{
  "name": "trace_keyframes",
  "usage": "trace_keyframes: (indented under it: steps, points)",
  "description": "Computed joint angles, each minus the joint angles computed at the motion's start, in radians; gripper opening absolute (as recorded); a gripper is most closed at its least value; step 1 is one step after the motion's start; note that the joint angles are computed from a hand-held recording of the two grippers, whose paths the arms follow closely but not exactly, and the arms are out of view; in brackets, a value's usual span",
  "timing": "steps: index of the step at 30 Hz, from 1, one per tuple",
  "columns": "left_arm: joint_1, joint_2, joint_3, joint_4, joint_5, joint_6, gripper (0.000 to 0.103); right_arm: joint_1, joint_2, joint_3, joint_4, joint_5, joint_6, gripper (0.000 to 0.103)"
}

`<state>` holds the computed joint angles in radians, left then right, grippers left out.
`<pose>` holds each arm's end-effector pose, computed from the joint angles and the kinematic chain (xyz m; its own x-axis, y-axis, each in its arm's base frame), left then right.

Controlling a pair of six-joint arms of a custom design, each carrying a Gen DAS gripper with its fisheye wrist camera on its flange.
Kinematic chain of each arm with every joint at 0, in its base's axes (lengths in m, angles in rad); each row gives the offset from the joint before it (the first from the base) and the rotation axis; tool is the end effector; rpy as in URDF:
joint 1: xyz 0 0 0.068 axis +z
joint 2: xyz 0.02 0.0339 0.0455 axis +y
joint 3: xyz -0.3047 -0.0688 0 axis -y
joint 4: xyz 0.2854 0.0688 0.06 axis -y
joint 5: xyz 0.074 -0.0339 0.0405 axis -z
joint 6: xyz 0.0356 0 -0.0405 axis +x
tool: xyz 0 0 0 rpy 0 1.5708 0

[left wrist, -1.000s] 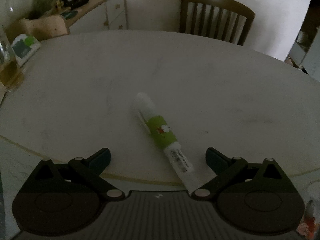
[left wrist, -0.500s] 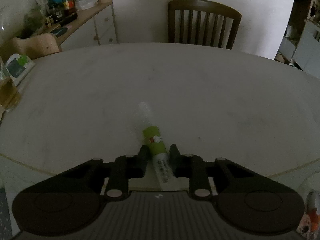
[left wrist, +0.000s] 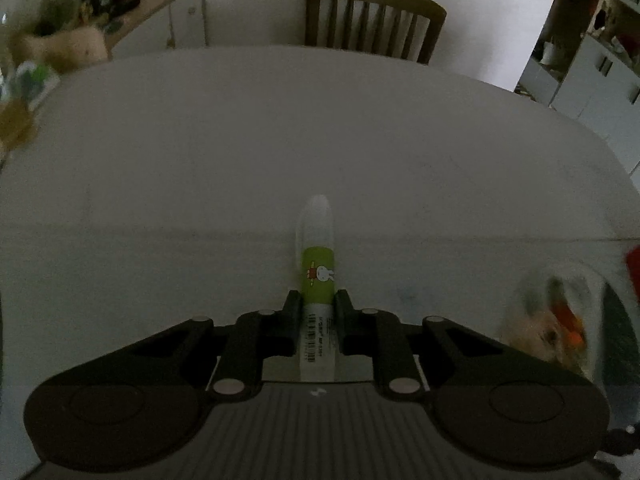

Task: Organize objects
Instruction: 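Carry the tube and snack stick with both tools over the red box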

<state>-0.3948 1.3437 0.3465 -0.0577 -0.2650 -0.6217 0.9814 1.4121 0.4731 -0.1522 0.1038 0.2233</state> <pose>0.1975 -0.0722 0.1090 -0.7994 -0.2758 -0.5337 -0.2629 0.9594 -0.1021 0.1361 0.1969 0.1224 -0.6581 -0.5880 -0.4703 -0.6712 0.7412 0.0125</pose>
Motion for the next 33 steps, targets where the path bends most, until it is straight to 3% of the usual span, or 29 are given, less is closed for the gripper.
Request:
trace_keyframes:
  steps: [4,12,18,23,28,33]
  points:
    - [-0.114,-0.117,-0.048,-0.082,-0.017,-0.112,0.016,0.005,-0.073,-0.031,-0.033,-0.007,0.032,0.018]
    - [-0.394,-0.319,-0.064,-0.323,-0.103,-0.447,0.016,-0.032,-0.364,-0.109,-0.200,-0.038,0.060,0.018]
    - [-0.656,-0.348,0.008,-0.488,-0.192,-0.728,0.016,-0.126,-0.619,-0.111,-0.400,-0.078,0.018,0.018]
    - [-0.787,-0.236,0.135,-0.512,-0.248,-0.825,0.016,-0.311,-0.772,-0.094,-0.538,-0.166,-0.099,0.018]
    - [-0.834,-0.116,0.260,-0.480,-0.275,-0.793,0.016,-0.593,-0.865,-0.056,-0.657,-0.315,-0.307,0.018]
    - [-0.857,0.017,0.391,-0.446,-0.288,-0.742,0.016,-0.931,-0.847,-0.013,-0.723,-0.504,-0.571,0.018]
